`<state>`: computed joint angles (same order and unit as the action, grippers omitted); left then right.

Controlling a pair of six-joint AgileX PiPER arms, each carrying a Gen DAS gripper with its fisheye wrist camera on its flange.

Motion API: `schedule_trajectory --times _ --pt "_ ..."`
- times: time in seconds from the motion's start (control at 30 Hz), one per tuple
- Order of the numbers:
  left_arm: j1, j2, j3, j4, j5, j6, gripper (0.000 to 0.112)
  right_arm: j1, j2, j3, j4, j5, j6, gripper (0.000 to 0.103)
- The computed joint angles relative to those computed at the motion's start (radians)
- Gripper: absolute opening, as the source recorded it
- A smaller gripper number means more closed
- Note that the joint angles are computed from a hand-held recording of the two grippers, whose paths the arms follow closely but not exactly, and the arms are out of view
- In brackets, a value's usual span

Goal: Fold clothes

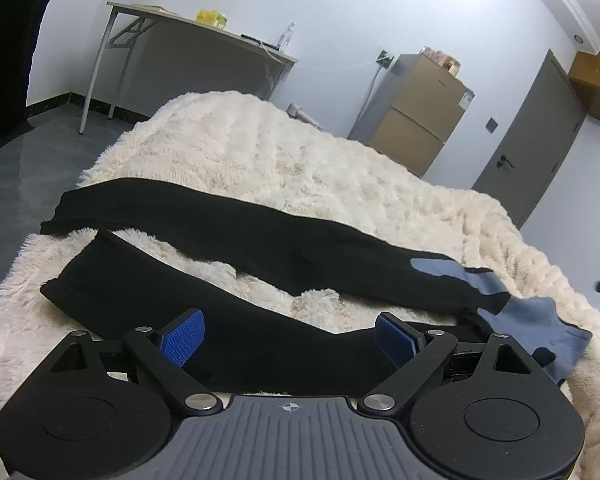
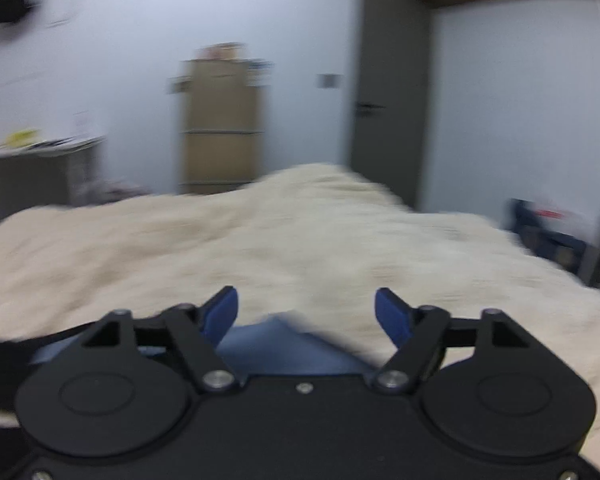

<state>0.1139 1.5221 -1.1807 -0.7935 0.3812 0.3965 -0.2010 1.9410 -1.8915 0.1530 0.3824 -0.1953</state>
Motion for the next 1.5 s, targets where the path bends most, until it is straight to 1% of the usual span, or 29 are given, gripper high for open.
schedule_trajectory --times 0.1,0.17,0.2,0.23,0.3,0.33,0.37,0.4,0.43,0.5,0.6,0.63,0.67,0.7,0.77,0.83,0.93,0.97,1.0,1.03,1.07,1.1,1.13,1.17,1.2,1.27,1.37,1.43,1.5 --pt "0.033 -0.023 0.019 -0.076 0.005 0.068 0.09 0.097 -0.019 0.053 0.199 0.072 -0.191 0.085" --pt "0.07 -0.028 0.013 -0.113 0.033 0.104 0.091 0.151 -0.017 0.054 0.228 0.126 -0.216 0.085" --pt "0.089 -0.029 0.009 -0.129 0.048 0.12 0.091 0.199 -0.002 0.044 0.231 0.159 -0.223 0.085" --pt "0.112 -0.034 0.003 -0.13 0.056 0.138 0.091 0.242 0.005 0.052 0.244 0.173 -0.249 0.085" --pt "0.166 -0.045 -0.013 -0.09 0.063 0.165 0.091 0.312 -0.009 0.107 0.261 0.172 -0.307 0.083" --pt "0.196 -0.052 -0.018 -0.058 0.064 0.18 0.091 0.359 -0.027 0.148 0.254 0.148 -0.332 0.083" --pt "0.222 -0.058 -0.016 -0.066 0.072 0.21 0.091 0.406 -0.04 0.181 0.248 0.127 -0.358 0.083" --pt "0.284 -0.065 -0.017 -0.114 0.119 0.266 0.091 0.45 -0.048 0.205 0.243 0.108 -0.383 0.083" --pt "0.353 -0.067 -0.015 -0.202 0.179 0.346 0.091 0.48 -0.05 0.219 0.24 0.091 -0.404 0.083" --pt "0.456 -0.065 0.003 -0.36 0.275 0.451 0.091 0.537 -0.065 0.267 0.233 0.051 -0.444 0.083" --pt "0.559 -0.052 0.041 -0.54 0.377 0.534 0.091 0.638 -0.056 0.294 0.16 -0.002 -0.449 0.08" --pt "0.586 -0.046 0.058 -0.595 0.407 0.555 0.091 0.668 -0.042 0.289 0.137 -0.012 -0.447 0.079" --pt "0.602 -0.042 0.072 -0.631 0.42 0.563 0.091 0.694 -0.031 0.278 0.116 -0.015 -0.431 0.078" --pt "0.609 -0.041 0.082 -0.653 0.419 0.564 0.091 0.735 -0.002 0.249 0.12 -0.018 -0.448 0.077" --pt "0.62 -0.041 0.095 -0.684 0.416 0.56 0.091 0.78 -0.006 0.249 0.111 -0.016 -0.43 0.075" --pt "0.643 -0.041 0.111 -0.731 0.431 0.571 0.091 0.836 0.068 0.145 0.146 0.02 -0.432 0.073" --pt "0.68 -0.044 0.136 -0.795 0.463 0.595 0.091 0.9 0.199 -0.028 0.054 0.062 -0.355 0.072" --pt "0.689 -0.044 0.142 -0.81 0.47 0.598 0.091 0.922 0.256 -0.106 -0.012 0.089 -0.298 0.07" --pt "0.698 -0.045 0.149 -0.823 0.476 0.599 0.091 0.932 0.286 -0.15 -0.054 0.111 -0.261 0.054" --pt "0.705 -0.047 0.153 -0.83 0.479 0.595 0.091 0.947 0.333 -0.23 -0.132 0.153 -0.189 0.038" --pt "0.709 -0.047 0.155 -0.834 0.48 0.591 0.091 0.959 0.388 -0.326 -0.177 0.206 -0.144 0.004" --pt "0.717 -0.048 0.16 -0.843 0.484 0.59 0.091 0.964 0.43 -0.4 -0.183 0.244 -0.126 0.004" --pt "0.726 -0.049 0.167 -0.859 0.49 0.593 0.091 0.959 0.437 -0.434 -0.149 0.251 -0.117 0.004" --pt "0.734 -0.05 0.173 -0.873 0.495 0.598 0.091 0.947 0.429 -0.434 -0.075 0.25 -0.148 0.003" --pt "0.749 -0.053 0.184 -0.897 0.505 0.607 0.091 0.931 0.403 -0.419 0.025 0.258 -0.212 0.003" --pt "0.772 -0.056 0.196 -0.922 0.528 0.612 0.091 0.891 0.366 -0.426 0.225 0.313 -0.361 0.003" --pt "0.81 -0.06 0.199 -0.925 0.554 0.608 0.092 0.803 0.324 -0.483 0.525 0.469 -0.563 0.003" --pt "0.824 -0.066 0.2 -0.925 0.557 0.611 0.097 0.727 0.355 -0.616 0.725 0.619 -0.645 0.003" --pt "0.839 -0.073 0.201 -0.922 0.563 0.611 0.097 0.684 0.427 -0.789 0.824 0.706 -0.628 0.003"
